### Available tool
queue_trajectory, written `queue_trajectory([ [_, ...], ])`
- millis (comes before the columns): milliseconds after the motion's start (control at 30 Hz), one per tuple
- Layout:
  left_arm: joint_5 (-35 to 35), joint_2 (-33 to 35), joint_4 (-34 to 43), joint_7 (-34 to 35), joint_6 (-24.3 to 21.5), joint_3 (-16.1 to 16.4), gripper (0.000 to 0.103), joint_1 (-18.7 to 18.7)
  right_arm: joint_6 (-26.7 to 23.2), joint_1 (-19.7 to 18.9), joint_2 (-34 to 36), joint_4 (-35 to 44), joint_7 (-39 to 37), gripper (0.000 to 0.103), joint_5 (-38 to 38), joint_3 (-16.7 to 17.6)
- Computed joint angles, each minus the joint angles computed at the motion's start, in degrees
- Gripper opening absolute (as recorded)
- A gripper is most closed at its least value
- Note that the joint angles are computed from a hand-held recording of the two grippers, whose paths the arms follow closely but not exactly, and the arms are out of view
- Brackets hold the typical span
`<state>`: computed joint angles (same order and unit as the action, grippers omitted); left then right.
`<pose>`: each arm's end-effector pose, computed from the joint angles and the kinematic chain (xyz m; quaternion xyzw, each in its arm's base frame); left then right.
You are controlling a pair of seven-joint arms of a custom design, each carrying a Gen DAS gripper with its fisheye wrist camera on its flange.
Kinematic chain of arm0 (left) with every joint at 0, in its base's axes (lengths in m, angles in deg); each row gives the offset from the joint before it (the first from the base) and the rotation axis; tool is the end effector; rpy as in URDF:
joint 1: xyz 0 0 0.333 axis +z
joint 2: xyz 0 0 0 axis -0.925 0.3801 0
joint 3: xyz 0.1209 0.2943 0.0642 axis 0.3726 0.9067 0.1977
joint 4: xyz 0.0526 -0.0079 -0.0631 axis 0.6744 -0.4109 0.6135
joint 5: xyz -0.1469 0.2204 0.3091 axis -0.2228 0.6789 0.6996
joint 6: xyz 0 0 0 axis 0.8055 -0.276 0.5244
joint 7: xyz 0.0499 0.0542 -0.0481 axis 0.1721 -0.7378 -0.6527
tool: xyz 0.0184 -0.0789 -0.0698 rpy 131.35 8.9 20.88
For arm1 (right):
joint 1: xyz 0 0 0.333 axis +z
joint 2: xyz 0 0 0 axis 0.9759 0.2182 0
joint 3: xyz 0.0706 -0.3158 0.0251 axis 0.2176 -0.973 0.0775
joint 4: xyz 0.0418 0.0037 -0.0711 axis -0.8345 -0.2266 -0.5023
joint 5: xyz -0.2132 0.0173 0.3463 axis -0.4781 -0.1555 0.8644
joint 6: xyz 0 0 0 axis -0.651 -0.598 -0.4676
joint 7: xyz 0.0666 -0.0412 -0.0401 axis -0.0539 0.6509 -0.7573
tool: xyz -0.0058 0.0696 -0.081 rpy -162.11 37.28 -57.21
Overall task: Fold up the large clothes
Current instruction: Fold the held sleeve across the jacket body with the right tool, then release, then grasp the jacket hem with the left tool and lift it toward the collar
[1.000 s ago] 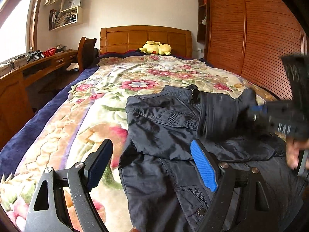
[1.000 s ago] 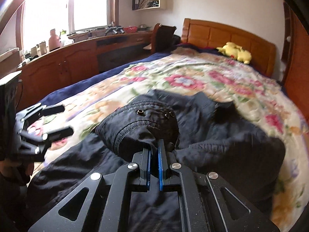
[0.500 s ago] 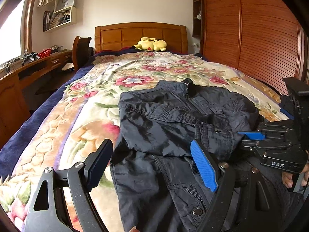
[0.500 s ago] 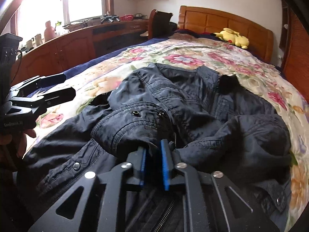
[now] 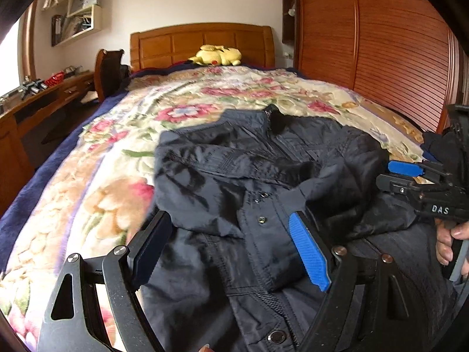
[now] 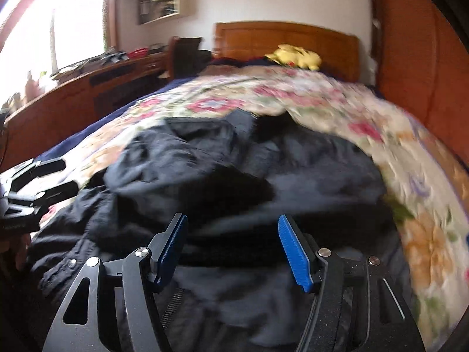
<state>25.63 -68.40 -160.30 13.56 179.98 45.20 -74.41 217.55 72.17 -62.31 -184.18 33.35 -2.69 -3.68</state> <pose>0.6480 -0.0549 0.4824 -0.6596 0.6023 -0.3077 0.3279 0.6879 0.1884 0.4602 -0.7593 0.4647 -0.2214 0.3981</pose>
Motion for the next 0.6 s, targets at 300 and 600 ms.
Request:
queue_trajectory([
  [300,-13.0,2.4,1.4,12.1,-3.2,-4.7,0.083,2.6,-1.1,3.8,0.0,0.3,5.9,0.066,-6.0,-6.0],
  [600,-19.1,3.0,1.3,20.3,-3.2,-6.1,0.079,2.3,-1.1,3.8,0.0,-0.1,9.7,0.066,-8.7,-7.8],
])
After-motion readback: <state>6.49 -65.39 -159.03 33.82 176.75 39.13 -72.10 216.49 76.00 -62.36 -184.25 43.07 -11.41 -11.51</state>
